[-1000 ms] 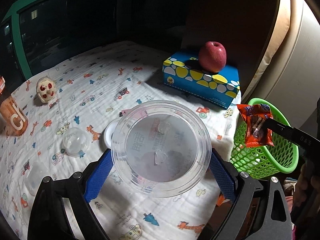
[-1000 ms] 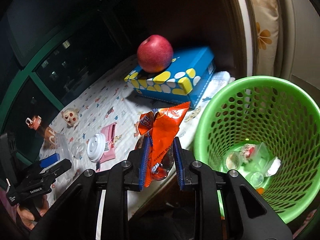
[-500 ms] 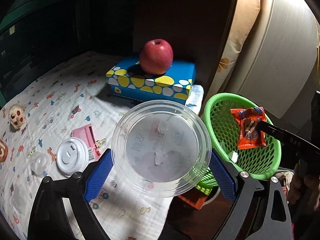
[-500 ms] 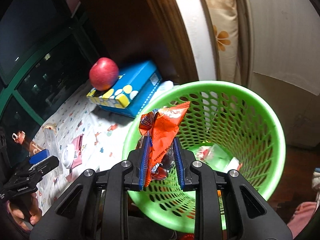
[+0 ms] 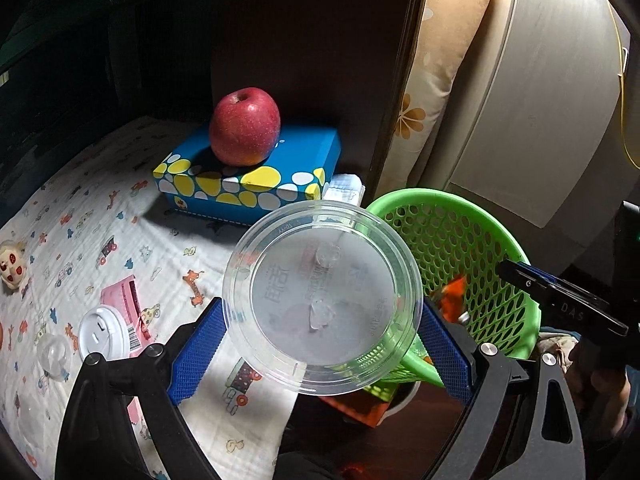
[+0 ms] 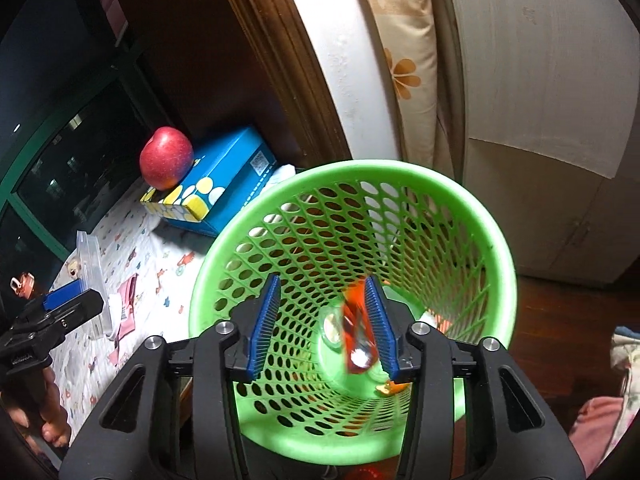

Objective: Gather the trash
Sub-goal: 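Carry the wrapper and clear lid over the green basket and release both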

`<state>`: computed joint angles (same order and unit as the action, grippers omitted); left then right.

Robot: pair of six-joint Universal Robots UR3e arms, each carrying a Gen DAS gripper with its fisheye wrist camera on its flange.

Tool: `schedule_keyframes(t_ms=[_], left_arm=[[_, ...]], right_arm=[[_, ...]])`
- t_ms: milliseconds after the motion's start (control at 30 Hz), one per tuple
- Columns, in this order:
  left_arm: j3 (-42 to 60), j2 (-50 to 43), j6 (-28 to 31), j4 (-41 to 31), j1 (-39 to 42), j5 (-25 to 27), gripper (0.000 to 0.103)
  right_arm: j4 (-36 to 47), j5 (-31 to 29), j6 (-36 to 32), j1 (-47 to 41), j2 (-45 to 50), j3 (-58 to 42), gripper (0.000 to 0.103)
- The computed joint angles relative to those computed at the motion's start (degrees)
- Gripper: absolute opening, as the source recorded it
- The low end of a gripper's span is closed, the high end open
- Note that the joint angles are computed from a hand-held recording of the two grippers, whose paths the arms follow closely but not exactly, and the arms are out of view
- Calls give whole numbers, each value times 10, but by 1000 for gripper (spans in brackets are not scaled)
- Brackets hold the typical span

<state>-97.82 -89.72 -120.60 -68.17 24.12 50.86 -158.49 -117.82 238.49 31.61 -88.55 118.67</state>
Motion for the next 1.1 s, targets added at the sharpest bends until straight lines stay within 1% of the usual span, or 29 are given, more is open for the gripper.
schedule_keyframes(t_ms=[133,333,400,567,867,1100], left_arm=[[-2,-5,-17,18,-26,8,90],[-11,-2,-33,33,-64,18,90],[-13,-5,-41,41,-79,24,90],[-21,-7,-56,56,-114,38,90],[-42,-2,-78,77,-165,60,91],[-36,-8,-82,64,-165,63,92]], right_arm=[[0,-4,5,-2,-22,22,50],[19,-35,19,16,-50,41,60],[27,-46,29,26,-60,48,65],[34,-68,48,49,-73,63,70],[61,-108,82,92,-88,72,74],[58,-114,101,109,-81,76,76]])
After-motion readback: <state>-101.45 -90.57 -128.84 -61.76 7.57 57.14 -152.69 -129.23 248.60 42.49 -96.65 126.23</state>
